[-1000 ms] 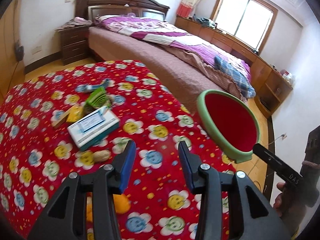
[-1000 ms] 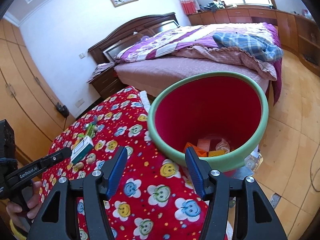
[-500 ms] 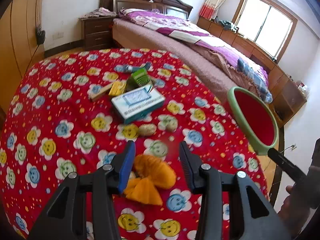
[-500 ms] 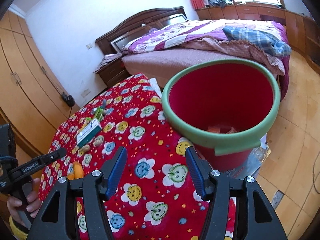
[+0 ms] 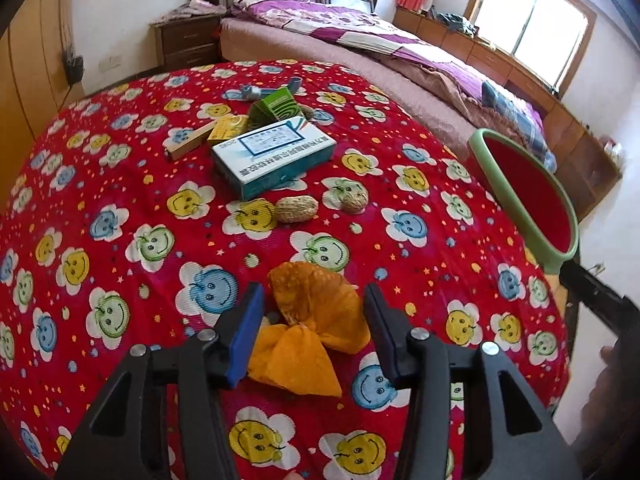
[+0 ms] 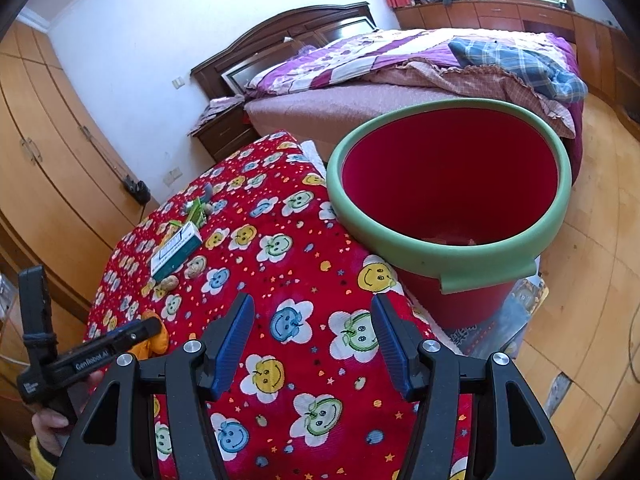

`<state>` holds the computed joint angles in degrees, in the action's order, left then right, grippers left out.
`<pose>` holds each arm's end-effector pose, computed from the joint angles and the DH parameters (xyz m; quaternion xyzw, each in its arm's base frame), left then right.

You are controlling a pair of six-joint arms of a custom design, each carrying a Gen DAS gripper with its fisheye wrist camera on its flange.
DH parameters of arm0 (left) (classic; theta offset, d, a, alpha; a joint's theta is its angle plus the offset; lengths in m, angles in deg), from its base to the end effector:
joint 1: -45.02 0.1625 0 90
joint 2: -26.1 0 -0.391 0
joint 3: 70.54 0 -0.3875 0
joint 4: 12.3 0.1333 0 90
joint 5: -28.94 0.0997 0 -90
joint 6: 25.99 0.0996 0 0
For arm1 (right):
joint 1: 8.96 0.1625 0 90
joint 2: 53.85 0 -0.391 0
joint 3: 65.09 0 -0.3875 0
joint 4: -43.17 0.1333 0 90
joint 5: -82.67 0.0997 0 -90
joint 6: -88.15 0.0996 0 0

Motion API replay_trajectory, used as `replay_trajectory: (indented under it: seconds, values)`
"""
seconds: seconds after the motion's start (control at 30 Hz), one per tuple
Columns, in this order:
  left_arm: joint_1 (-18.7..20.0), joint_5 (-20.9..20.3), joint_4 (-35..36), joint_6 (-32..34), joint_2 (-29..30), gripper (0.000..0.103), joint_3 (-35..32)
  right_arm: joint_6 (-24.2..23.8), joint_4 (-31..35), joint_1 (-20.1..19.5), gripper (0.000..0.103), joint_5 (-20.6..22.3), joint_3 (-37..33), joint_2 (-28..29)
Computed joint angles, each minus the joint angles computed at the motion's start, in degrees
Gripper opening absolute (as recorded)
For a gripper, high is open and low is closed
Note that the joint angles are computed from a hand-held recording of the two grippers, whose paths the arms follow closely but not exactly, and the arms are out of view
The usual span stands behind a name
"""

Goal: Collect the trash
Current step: 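Lower the left tool onto the crumpled orange-yellow bag and grasp it, then grasp the green mosquito-coil box with the right tool while the left tool holds the orange bag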

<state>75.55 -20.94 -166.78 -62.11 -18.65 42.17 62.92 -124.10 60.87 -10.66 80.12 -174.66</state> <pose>-0.3459 -0.4332 -0.0035 0.2002 0.9174 -0.2348 0.2514 0.0190 -0.3181 0.3577 0.0266 -0.8948 0.4005 0.1957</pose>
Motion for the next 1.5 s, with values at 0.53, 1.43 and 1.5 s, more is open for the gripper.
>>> replay_trajectory:
  seconds: [0.53,1.43,1.5]
  values:
    - [-0.7,1.6,0.3,1.1,2.8,0.044,-1.2,-0.3,0.1,-0.4,0.062,0.2,0.0,0.1]
    - [3.2,10.4,-4.5,7.4,-8.2,0.04,-2.6,-0.2,-3.1,25.1,0.062,-14.2,-15.8,20.2]
    - [4.1,10.3,-4.2,7.8,-8.1,0.04,-3.7,-0.2,-2.7,26.5,0.062,-15.3,-18.0,23.1]
